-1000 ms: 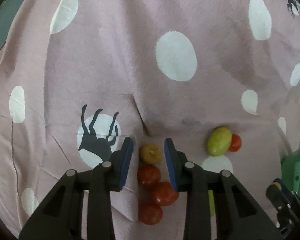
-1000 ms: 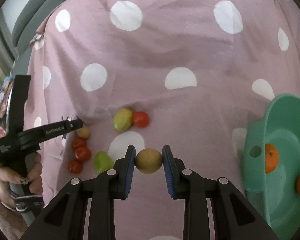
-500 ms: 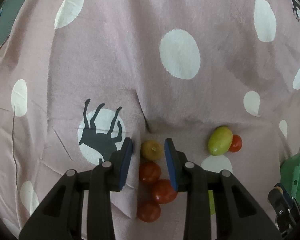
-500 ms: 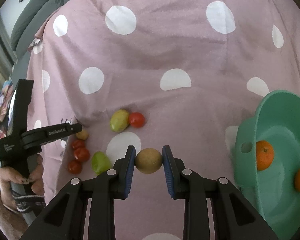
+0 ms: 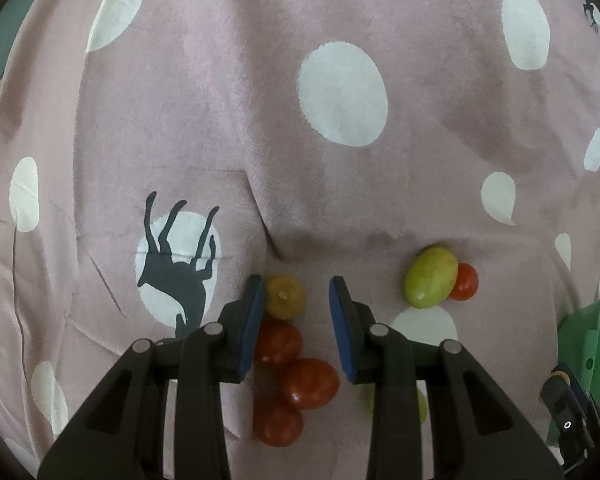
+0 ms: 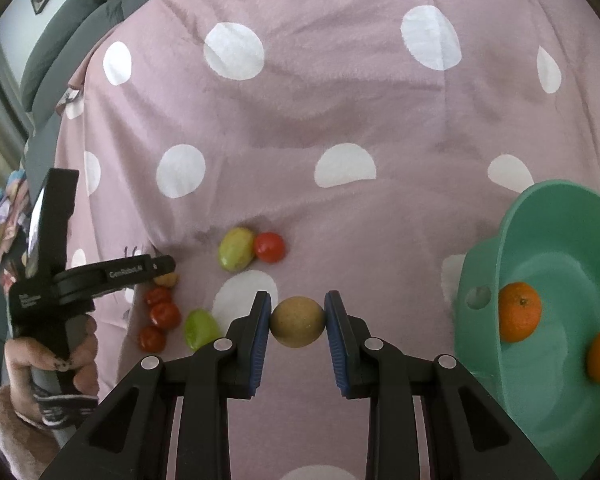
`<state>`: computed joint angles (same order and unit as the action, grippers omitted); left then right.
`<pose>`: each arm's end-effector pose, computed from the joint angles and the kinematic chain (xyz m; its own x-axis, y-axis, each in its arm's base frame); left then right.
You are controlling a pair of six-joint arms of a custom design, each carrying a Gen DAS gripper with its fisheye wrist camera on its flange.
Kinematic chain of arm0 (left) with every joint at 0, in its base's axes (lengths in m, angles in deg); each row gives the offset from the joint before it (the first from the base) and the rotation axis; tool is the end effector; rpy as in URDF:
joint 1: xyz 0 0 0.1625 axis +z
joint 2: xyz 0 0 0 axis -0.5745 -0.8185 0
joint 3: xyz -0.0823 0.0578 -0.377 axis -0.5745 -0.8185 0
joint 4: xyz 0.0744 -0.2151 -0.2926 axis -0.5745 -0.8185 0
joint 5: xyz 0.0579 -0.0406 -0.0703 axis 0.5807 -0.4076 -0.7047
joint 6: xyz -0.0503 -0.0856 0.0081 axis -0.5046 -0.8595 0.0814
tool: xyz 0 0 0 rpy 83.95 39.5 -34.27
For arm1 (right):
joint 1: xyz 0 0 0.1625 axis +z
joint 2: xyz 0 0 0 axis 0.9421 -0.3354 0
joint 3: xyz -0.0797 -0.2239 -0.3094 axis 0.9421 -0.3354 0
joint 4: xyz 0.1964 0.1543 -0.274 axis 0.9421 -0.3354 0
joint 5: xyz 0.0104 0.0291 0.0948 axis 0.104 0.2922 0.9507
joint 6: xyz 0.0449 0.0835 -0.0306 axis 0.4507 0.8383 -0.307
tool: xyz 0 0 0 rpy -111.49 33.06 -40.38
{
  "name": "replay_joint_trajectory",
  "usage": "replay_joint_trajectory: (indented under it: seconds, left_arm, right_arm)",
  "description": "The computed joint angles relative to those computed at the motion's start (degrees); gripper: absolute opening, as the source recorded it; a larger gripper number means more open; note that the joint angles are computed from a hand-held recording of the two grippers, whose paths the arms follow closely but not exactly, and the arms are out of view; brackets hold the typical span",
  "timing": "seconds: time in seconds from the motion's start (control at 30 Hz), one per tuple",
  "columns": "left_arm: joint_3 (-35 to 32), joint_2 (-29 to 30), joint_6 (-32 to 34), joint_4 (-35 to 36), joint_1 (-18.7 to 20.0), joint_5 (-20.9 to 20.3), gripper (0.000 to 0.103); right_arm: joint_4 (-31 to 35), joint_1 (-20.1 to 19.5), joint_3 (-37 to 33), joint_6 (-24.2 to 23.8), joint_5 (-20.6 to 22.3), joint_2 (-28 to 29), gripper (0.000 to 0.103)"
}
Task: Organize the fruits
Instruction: 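Grasp the small yellow tomato with the left tool while the right tool holds the tan fruit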
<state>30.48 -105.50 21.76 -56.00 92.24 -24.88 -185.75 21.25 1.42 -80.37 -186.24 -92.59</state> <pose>-0.1782 -0.6788 0.0473 -0.6658 -0.5934 -0.4523 -0.1143 0.6801 -0.7242 0.1288 -0.7043 0.1630 -0.6956 -0.5576 0.4531 -0.6778 0.7184 -0.1565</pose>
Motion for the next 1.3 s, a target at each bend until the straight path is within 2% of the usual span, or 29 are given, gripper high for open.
replay_joint_trajectory:
  seconds: [0.07,0.13,0.2,0.23,0.47,0.53,0.73,0.97,1.03,1.3]
  left_arm:
    - [-0.82,0.67,-0.1,0.68,0.19,0.13,0.031]
    - [-1.91,1.82,0.11,2.33,0.07,1.93,0.031]
    - [-3.09,2.95,-0.25,3.7,0.05,3.11,0.025]
    - [-3.49,3.41,-0.32,3.54,0.09,3.03,0.026]
    - [-0.64,2.9,1.55,-3.37,0.13,2.57,0.025]
    - [3.09,0.98,3.93,-8.51,0.14,1.14,0.025]
    - [9.13,-1.42,4.28,-12.92,-3.65,2.69,0.025]
    - [14.85,-2.62,9.66,-23.7,-8.62,3.92,0.026]
    - [12.9,-2.1,9.43,-21.77,-10.39,4.8,0.026]
    - [11.93,-0.23,16.61,-27.21,-13.62,5.62,0.026]
  right_arm:
    - [0.13,0.01,-0.01,0.06,-0.16,0.05,0.029]
    - [0.39,0.03,-0.22,0.18,-0.23,0.17,0.029]
    - [0.46,0.11,-0.39,0.23,-0.38,0.23,0.029]
    - [0.52,0.13,-0.46,0.25,-0.37,0.25,0.029]
    - [0.24,0.08,-0.63,0.64,-0.77,0.59,0.029]
    - [0.19,0.1,-0.63,0.67,-0.73,0.61,0.029]
    - [-0.75,-0.13,0.19,0.41,0.04,-0.15,0.029]
    - [-3.18,-0.08,2.16,0.62,0.87,-1.77,0.029]
    - [-4.09,-0.04,2.91,0.4,1.44,-2.42,0.029]
    - [-7.3,0.07,5.17,-0.05,3.89,-4.82,0.029]
